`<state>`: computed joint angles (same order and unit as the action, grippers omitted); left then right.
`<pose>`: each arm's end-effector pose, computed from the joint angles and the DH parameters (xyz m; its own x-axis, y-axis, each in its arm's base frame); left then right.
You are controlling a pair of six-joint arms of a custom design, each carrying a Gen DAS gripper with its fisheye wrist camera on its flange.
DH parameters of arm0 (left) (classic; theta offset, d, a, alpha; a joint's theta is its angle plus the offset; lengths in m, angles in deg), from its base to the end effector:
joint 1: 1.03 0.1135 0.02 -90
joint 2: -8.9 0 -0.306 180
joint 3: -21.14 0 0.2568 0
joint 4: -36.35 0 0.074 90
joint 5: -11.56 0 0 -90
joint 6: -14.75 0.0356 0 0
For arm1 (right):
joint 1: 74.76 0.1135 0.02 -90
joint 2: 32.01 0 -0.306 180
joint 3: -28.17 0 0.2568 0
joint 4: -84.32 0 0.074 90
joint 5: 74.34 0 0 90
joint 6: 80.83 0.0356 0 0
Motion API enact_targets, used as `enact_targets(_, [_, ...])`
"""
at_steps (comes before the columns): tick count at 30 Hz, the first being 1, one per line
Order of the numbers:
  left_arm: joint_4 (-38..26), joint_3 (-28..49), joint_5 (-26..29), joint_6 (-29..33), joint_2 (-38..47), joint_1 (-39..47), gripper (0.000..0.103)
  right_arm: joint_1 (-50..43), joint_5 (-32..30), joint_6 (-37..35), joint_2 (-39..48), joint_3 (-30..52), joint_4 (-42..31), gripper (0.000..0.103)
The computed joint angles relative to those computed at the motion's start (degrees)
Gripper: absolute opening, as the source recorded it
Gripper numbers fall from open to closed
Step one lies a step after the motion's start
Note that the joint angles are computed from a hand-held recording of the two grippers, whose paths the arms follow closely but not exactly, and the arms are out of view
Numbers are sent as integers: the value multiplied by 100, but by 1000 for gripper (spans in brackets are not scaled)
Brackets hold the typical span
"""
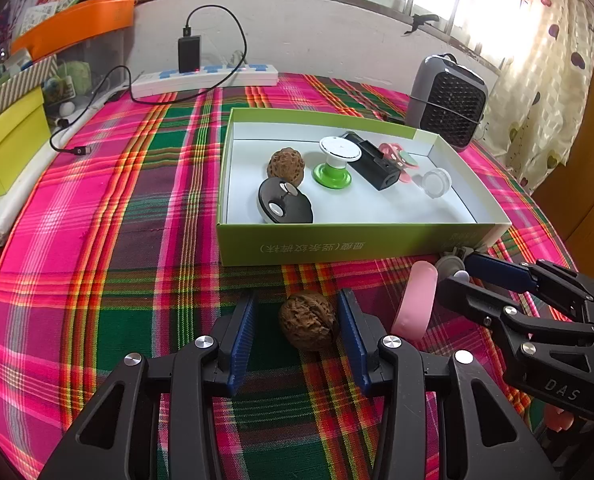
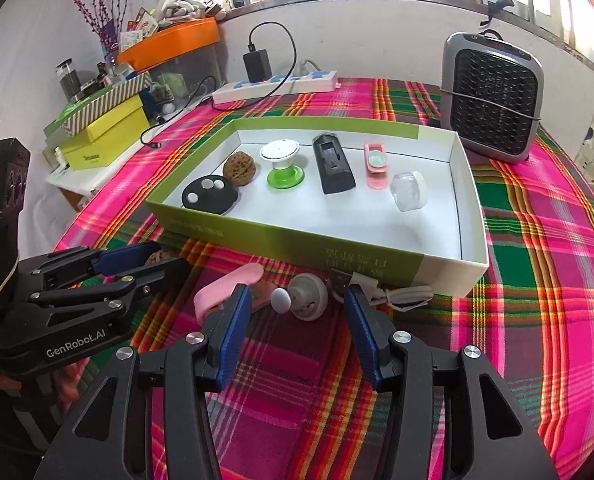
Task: Organize objects
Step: 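Grasp the white round knob with the right gripper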
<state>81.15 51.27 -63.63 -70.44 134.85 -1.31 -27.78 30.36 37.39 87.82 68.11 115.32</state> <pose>0.2418 -0.0103 0.0215 -0.7607 0.0848 -0.6435 0.2301 0.9623 -0.1453 0.2035 0.2048 0.0444 -0.7335 -0.1157 -0.6698 -0.2798 0.9494 0.1424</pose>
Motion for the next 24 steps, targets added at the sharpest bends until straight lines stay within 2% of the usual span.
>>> enact_targets(9, [-2,-2,10,6,-2,10,39,105,266,226,7,72,-153,30])
enact_targets(24, [-15,-4,9,-2,-16,1,39,187,189,440,-98,-266,60,30])
